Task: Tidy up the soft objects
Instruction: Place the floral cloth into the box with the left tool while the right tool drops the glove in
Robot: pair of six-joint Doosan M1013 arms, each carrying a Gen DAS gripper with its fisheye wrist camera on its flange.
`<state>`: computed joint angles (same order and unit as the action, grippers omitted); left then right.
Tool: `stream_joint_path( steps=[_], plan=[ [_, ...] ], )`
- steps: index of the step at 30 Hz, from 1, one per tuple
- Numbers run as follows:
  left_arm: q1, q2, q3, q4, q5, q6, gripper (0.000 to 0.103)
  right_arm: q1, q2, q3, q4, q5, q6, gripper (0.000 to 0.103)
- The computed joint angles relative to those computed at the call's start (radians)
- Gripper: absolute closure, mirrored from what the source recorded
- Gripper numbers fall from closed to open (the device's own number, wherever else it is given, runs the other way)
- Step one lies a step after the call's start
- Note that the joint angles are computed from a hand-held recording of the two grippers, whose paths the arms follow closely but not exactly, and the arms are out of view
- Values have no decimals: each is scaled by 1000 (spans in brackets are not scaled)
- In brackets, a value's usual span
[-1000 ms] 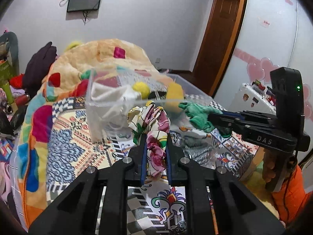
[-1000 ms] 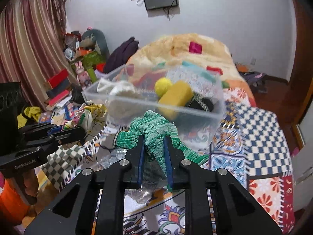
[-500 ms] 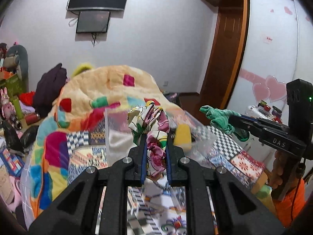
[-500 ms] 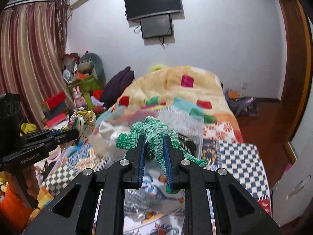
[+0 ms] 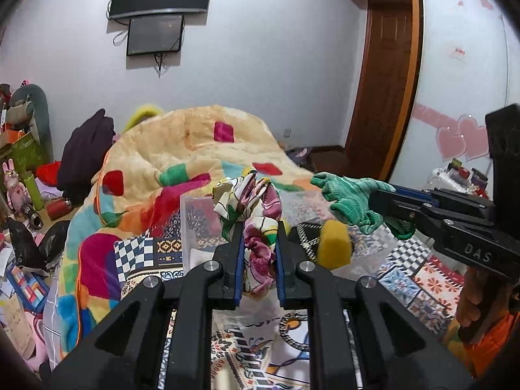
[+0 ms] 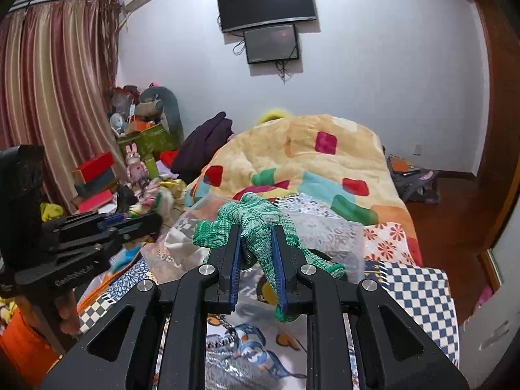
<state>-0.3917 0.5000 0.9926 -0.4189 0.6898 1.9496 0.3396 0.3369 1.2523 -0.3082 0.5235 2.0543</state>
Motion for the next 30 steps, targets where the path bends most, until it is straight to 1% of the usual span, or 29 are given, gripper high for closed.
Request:
stream_joint_path(
  steps=[6, 8, 14, 16, 19, 20, 21, 22, 23, 24, 25, 29, 30],
  plan=[
    [-5, 49, -53, 57, 71, -24, 88, -1, 43, -50, 86, 67, -106, 87],
    [-5, 65, -71, 59, 101, -29, 88, -3, 55, -62, 100, 90, -123, 87],
    [-5, 81, -89, 50, 140, -25, 87, -11, 87, -93, 151, 158, -169, 87],
    [-6, 82, -91, 53, 146, -30, 84, -9, 89, -96, 149, 167, -170, 86],
    [-7, 79, -89, 59, 157, -34, 71, -9, 87, -94, 154, 172, -174, 85],
    [-6, 77, -85, 51, 155, -28, 69, -9, 86, -95, 161, 176, -182, 84],
    [-6, 73, -80, 46, 152, -25, 65, -9, 86, -98, 160, 181, -182, 80],
    [-5, 68, -73, 40, 150, -21, 61, -8, 87, -100, 155, 185, -178, 72],
    [-5, 65, -68, 33, 149, -17, 60, -8, 86, -100, 152, 186, -175, 68],
    [-5, 60, -61, 29, 145, -13, 60, -6, 82, -95, 144, 181, -167, 60],
    [-4, 56, -56, 27, 142, -12, 60, -4, 79, -92, 132, 176, -157, 58],
    [0, 32, -27, 5, 128, 2, 59, 2, 65, -84, 105, 169, -142, 56],
    [1, 24, -19, -2, 120, 7, 56, 3, 60, -81, 93, 166, -134, 52]
  ],
)
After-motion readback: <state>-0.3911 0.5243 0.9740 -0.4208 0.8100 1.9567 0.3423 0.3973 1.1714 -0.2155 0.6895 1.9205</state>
